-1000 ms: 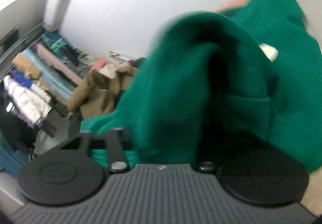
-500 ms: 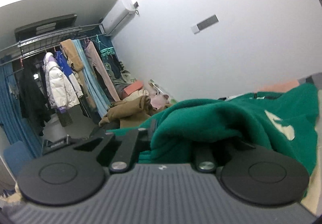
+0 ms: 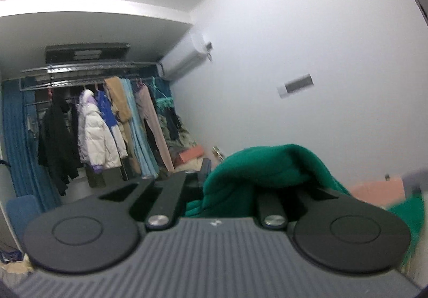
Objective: Fold large clothes
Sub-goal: 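Lift the hoodie with both grippers and shake it out in the air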
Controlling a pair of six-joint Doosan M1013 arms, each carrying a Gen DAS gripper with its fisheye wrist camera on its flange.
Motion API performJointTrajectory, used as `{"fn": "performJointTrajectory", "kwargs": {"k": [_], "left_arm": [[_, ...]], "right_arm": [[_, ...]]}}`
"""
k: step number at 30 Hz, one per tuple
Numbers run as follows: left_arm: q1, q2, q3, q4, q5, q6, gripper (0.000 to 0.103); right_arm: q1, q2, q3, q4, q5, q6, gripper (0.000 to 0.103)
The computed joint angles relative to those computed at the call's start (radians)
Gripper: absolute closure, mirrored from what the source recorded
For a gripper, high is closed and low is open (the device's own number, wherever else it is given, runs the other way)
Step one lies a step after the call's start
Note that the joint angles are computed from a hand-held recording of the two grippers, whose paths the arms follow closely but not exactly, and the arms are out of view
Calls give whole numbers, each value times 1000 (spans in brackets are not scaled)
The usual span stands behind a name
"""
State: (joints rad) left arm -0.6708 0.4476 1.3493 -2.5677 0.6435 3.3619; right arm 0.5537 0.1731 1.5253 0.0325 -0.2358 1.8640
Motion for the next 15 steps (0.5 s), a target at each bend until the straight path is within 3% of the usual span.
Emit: {"fn": "performJointTrajectory", "kwargs": {"k": [6,12,15], "left_arm": [[-7,-33,-120,106,-86,-4,89],[-20,-20,-340,292,-227,-76,89],[-29,14,-491,446,-312,-198,89]], "right_arm": [[-6,-12,-101,-112,35,41,88],[-10,1,-250,-224,86,71,88],[-10,17,-348,-294,131,93,88]]}}
